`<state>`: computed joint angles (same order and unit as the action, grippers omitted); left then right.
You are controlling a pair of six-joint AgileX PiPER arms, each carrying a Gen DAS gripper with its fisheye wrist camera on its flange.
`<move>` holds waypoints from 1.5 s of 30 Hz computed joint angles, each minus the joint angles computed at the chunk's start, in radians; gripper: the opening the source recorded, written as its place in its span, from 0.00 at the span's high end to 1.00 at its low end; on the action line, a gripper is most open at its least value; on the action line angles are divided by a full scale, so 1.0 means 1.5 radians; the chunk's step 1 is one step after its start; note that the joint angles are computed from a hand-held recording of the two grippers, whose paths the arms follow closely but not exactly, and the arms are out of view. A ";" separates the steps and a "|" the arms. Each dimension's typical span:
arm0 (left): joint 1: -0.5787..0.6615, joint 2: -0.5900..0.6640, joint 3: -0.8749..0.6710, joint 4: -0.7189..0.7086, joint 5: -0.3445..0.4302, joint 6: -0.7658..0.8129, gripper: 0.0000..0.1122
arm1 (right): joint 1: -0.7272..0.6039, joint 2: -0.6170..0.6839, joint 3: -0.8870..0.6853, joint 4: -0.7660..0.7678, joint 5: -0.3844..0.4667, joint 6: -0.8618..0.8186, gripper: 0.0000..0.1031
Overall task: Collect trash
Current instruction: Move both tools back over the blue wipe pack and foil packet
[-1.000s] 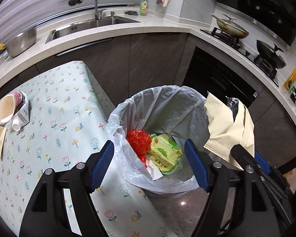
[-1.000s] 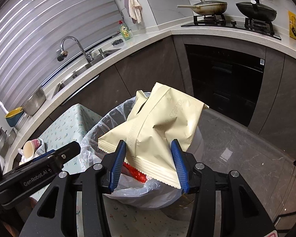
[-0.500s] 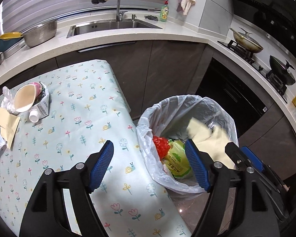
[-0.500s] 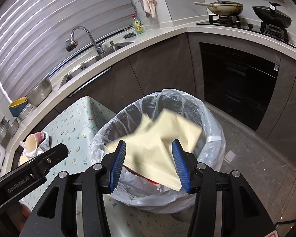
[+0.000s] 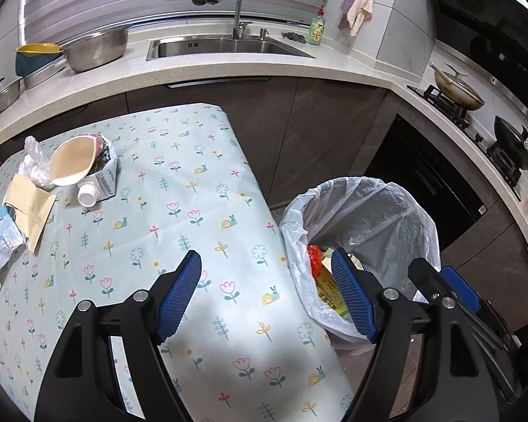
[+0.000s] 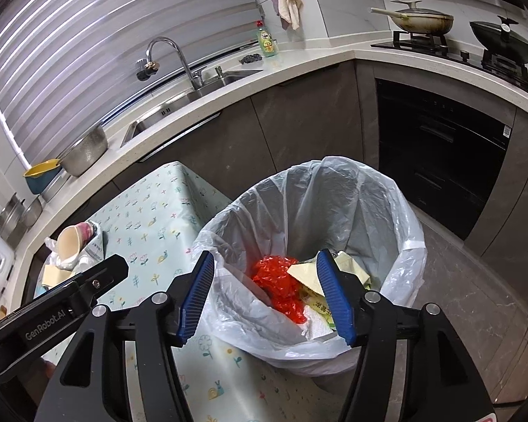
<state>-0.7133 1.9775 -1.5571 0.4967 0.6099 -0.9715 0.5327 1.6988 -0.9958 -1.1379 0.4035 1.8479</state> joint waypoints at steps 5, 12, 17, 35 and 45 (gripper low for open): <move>0.019 -0.033 0.049 0.013 -0.018 -0.026 0.36 | 0.029 0.013 -0.031 0.020 0.014 -0.030 0.43; 0.060 -0.091 0.133 0.045 -0.044 -0.074 0.34 | 0.071 0.044 -0.085 0.056 0.031 -0.075 0.43; 0.103 -0.134 0.199 0.054 -0.065 -0.094 0.34 | 0.105 0.079 -0.138 0.093 0.043 -0.125 0.43; 0.319 -0.267 0.414 0.064 -0.142 -0.078 0.34 | 0.222 0.296 -0.476 0.315 0.129 -0.404 0.43; 0.511 -0.274 0.474 -0.116 -0.214 0.131 0.34 | 0.256 0.492 -0.816 0.469 0.259 -0.608 0.43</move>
<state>0.0527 1.5660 -0.8468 0.3229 0.2893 -0.7749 0.9168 2.4363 -2.2194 -0.4344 0.7920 0.9365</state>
